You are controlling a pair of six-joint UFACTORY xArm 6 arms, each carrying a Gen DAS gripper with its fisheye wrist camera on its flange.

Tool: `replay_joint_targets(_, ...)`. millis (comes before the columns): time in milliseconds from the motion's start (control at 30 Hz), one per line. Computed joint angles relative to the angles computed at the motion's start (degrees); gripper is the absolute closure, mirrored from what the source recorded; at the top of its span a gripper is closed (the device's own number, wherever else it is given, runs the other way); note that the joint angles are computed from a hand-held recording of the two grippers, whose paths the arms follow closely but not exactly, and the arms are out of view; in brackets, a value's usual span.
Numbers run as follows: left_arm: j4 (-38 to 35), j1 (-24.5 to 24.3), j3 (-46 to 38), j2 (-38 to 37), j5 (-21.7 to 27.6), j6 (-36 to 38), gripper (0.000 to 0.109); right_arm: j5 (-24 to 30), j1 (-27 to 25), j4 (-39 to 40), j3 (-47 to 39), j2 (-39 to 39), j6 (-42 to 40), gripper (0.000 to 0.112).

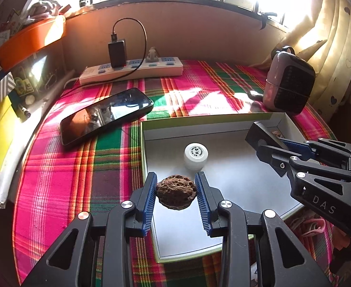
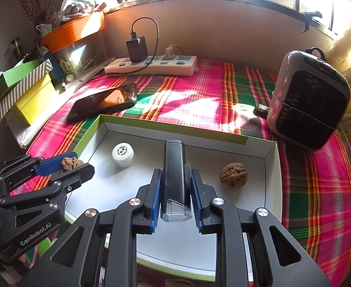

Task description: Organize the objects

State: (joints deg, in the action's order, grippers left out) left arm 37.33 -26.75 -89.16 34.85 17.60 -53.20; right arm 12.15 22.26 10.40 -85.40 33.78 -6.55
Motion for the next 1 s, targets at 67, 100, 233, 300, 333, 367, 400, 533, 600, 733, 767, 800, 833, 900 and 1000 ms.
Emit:
replay_joint_targets(67, -0.44, 0.19, -1.66, 1.18, 0.31, 0.84, 0.077, 0.59, -0.02, -0.4, -1.2, 0.82, 0.52, 0.088)
replay_joint_targets(100, -1.91, 0.27, -2.4, 1.77, 0.44, 2.2, 0.077, 0.82, 0.0, -0.31, -1.7, 1.16, 0.41, 0.088)
replay_joint_targets(233, -2.5, 0.42, -4.74, 3.44, 1.09, 3.19, 0.077, 1.41, -0.1, -2.0, -3.03, 2.21, 1.82, 0.088)
replay_joint_targets(300, -2.72, 0.47, -5.58, 4.02, 1.19, 3.61, 0.077, 1.9, -0.15, -2.3, -3.95, 2.86, 2.14, 0.088)
replay_joint_targets(333, -2.93, 0.61, -5.88, 4.28, 0.94, 3.7, 0.077, 2.21, -0.21, -2.73, -4.46, 3.22, 2.53, 0.088)
replay_joint_targets(367, -3.31, 0.8, -6.28, 4.59, 0.68, 3.73, 0.077, 2.44, -0.25, -3.05, -4.85, 3.51, 2.83, 0.088)
replay_joint_targets(400, -3.93, 0.98, -6.68, 4.93, 0.37, 4.11, 0.077, 2.64, -0.28, -3.1, -5.19, 3.78, 2.88, 0.088)
replay_joint_targets(533, -5.41, 0.92, -9.49, 6.54, 1.99, 6.38, 0.077, 3.42, -0.24, -3.45, -6.54, 4.72, 3.15, 0.088)
replay_joint_targets(600, -6.03, 0.86, -10.5, 7.18, 2.37, 7.47, 0.077, 3.61, -0.18, -3.8, -7.09, 5.13, 3.35, 0.088)
replay_joint_targets(733, -6.22, 0.88, -13.04, 8.76, 3.34, 8.37, 0.077, 4.17, -0.16, -4.8, -8.17, 5.95, 4.16, 0.088)
replay_joint_targets(767, -7.16, 0.88, -13.56, 9.1, 3.47, 9.43, 0.077, 4.27, -0.15, -4.75, -8.34, 6.09, 4.17, 0.088)
replay_joint_targets(800, -7.84, 0.84, -14.19, 9.49, 3.78, 10.38, 0.077, 4.34, -0.13, -4.97, -8.54, 6.25, 4.43, 0.088)
replay_joint_targets(833, -7.64, 0.79, -14.77, 9.8, 4.22, 10.54, 0.077, 4.3, -0.11, -5.12, -8.59, 6.32, 4.56, 0.088)
replay_joint_targets(900, -6.86, 0.72, -15.68, 10.39, 4.71, 10.67, 0.077, 4.29, -0.11, -5.95, -8.62, 6.37, 5.39, 0.088)
replay_joint_targets(1000, -5.89, 0.59, -16.63, 11.03, 5.19, 10.5, 0.077, 4.24, -0.07, -7.68, -8.87, 6.64, 6.81, 0.088)
